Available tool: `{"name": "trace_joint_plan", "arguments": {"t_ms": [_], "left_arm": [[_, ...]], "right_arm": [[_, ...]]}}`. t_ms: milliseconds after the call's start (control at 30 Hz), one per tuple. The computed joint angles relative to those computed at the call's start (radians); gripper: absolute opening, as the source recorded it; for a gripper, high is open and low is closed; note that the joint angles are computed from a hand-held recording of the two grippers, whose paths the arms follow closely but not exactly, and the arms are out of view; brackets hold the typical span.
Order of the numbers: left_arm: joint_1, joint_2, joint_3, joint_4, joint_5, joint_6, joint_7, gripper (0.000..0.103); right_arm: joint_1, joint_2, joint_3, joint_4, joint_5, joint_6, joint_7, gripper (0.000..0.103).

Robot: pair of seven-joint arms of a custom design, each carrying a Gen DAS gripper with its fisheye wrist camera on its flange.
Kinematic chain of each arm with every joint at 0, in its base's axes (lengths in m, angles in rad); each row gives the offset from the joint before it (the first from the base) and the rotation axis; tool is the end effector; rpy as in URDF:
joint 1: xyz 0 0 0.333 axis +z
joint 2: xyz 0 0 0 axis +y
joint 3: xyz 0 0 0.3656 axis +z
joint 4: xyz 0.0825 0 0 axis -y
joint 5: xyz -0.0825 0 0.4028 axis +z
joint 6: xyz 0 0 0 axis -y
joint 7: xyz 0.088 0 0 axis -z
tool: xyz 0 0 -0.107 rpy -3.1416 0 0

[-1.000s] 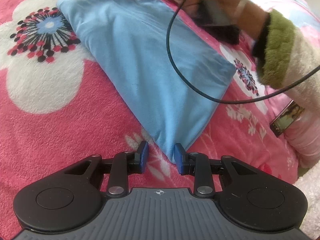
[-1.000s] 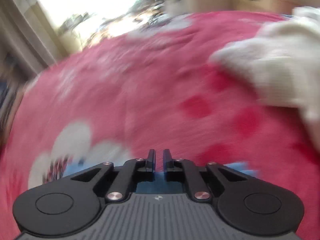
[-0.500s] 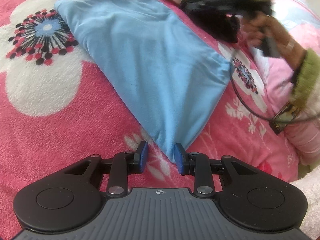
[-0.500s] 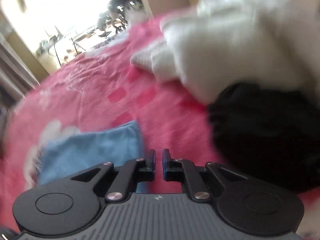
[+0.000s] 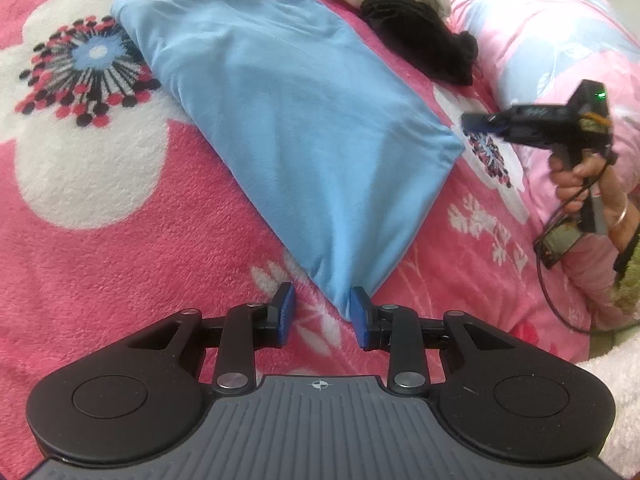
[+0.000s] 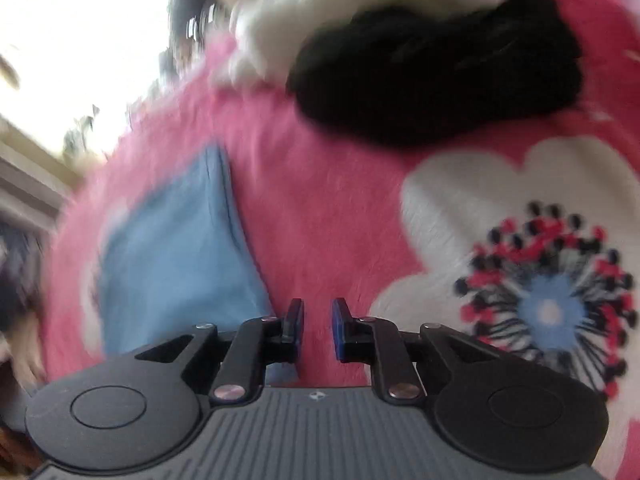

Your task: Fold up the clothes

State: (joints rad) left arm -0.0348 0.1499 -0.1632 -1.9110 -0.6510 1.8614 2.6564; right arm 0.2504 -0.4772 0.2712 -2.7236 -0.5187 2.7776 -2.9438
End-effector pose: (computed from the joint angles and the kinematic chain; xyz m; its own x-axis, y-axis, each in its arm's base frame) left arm 0.5825 -0.1604 0.4593 -0.7969 -0.3647 0.4816 -0.5629 0.7377 -0.3728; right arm 0.3350 0.2207 0.4463 -0.5782 -0.6948 -0.4277 -0.5609 0.7192 -0.4100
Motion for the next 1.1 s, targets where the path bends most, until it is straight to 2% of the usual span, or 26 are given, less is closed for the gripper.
{"name": "trace_joint_plan", "arguments": {"t_ms": [67,133,167,300,333,433,533,700,800,867,933,967,1033,1100], "left_arm": [[-0.001,-0.022,0.0,-0.012,0.007,0.015,0.032,0.034],[0.003,-0.06,0.001,-0.042,-0.015,0.038,0.124,0.034],[0.004,-0.079,0.003,-0.056,-0.027,0.049,0.171,0.034],[-0.011,-0.16,0.009,-0.136,-0.084,0.116,0.364,0.035],[-0.017,-0.18,0.011,-0.158,-0.1,0.135,0.413,0.035],[-0.055,-0.233,0.003,-0.24,-0.124,0.261,0.527,0.034],[-0.084,-0.255,0.01,-0.275,-0.135,0.284,0.606,0.033],[-0.118,-0.276,0.006,-0.32,-0.138,0.369,0.652,0.029],[-0.127,-0.266,0.009,-0.313,-0.129,0.377,0.626,0.027],[-0.13,-0.264,0.01,-0.316,-0.128,0.386,0.63,0.022],[-0.133,-0.264,0.009,-0.323,-0.121,0.402,0.628,0.009],[-0.134,-0.265,0.009,-0.326,-0.117,0.411,0.627,0.007],[-0.137,-0.267,0.011,-0.334,-0.122,0.421,0.639,0.001],[-0.139,-0.272,0.015,-0.342,-0.137,0.425,0.663,0.0]], "right_arm": [[-0.019,-0.025,0.038,0.003,-0.025,-0.008,0.041,0.017],[-0.031,-0.046,0.07,0.008,-0.05,-0.019,0.081,0.021],[-0.021,-0.027,0.071,0.025,-0.05,-0.041,0.072,0.025],[-0.038,-0.023,0.089,0.012,-0.075,-0.024,0.183,0.034],[-0.049,-0.015,0.094,0.012,-0.086,-0.013,0.214,0.034],[-0.055,-0.02,0.097,-0.008,-0.1,-0.02,0.285,0.035],[-0.047,-0.049,0.093,-0.034,-0.101,-0.025,0.346,0.035],[-0.042,-0.046,0.1,-0.039,-0.122,-0.022,0.395,0.036],[-0.048,-0.037,0.103,-0.036,-0.147,-0.004,0.411,0.036],[-0.054,-0.023,0.098,-0.031,-0.169,0.02,0.406,0.036],[-0.061,-0.005,0.095,-0.025,-0.189,0.042,0.399,0.036],[-0.063,0.005,0.094,-0.021,-0.197,0.051,0.394,0.036],[-0.043,0.03,0.08,-0.003,-0.19,0.029,0.35,0.029],[-0.024,0.048,0.072,0.015,-0.185,0.001,0.317,0.007]]}}
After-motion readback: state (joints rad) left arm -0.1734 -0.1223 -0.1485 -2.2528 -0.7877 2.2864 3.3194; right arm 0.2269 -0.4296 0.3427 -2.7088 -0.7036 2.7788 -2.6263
